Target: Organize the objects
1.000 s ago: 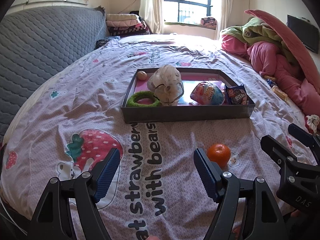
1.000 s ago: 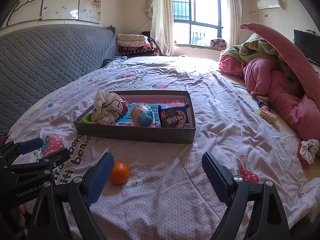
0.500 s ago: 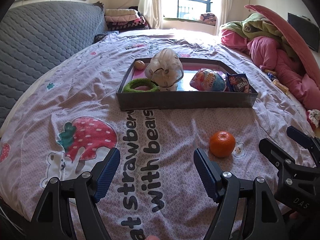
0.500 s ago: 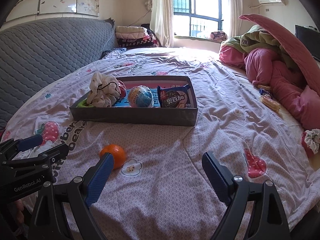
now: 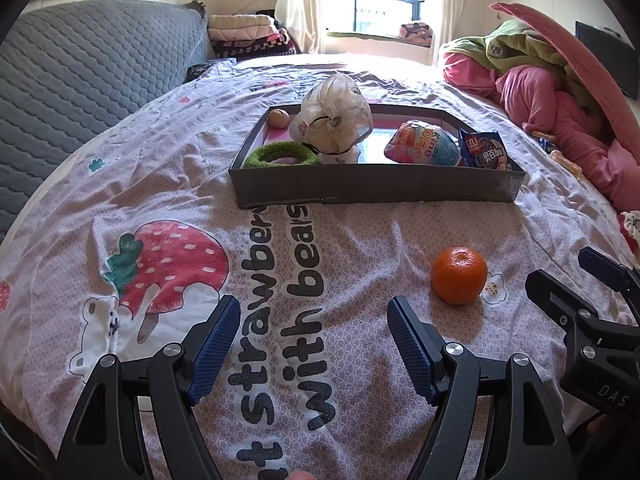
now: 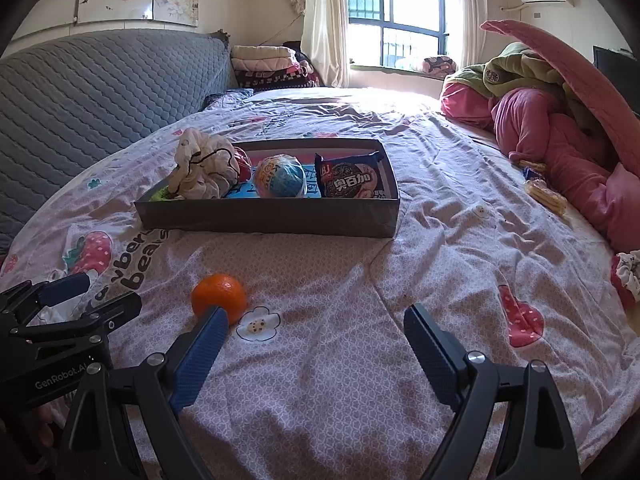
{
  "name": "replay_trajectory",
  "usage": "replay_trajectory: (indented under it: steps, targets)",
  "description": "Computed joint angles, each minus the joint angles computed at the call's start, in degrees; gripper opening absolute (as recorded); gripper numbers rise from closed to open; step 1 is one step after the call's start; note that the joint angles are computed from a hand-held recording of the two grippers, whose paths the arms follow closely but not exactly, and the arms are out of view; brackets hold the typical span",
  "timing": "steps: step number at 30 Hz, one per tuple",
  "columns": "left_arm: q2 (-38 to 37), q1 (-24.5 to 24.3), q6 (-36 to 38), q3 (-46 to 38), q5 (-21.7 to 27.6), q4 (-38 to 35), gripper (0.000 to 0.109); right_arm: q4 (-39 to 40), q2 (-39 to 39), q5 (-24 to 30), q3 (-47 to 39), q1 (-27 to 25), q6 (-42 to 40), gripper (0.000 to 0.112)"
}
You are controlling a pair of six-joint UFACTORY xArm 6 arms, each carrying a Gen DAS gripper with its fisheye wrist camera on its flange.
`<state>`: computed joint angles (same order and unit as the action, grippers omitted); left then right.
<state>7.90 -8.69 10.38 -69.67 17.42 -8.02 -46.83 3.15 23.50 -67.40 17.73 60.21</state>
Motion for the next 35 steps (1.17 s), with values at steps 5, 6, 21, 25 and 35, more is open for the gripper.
replay_trajectory:
  steps: [5,6,21,25,35]
  targets:
    - [1.10,0.37,-0.82,-0.53,-0.44,0.23,0.077,-0.55,0.28,-1.28,0.27,-0.52,1.20,0.089]
    - [1.34,0.46,-0.85,-0.70,-0.33,0.17,0.077,-0.42,0.34,-1.48,0.31,-0.60,1.21,0.089]
    - [2.20,0.68,-0.35,-0.99,-0.34,-0.18,0.077,1.74,0.92,-2.12,0.51,-0.72,-0.23,0.089]
    - [2.21,0.69,-0.43,-1.00,-0.35,-0.02,0.077,3.00,1.06,-1.95,0.56,-0.61,-1.23,0.089]
    - [1.85,0.58,0.38,-0.31,-1.08,-0.52,0.077,4.45,1.37,-1.88,0.58,-0.52,-2.35,0.089]
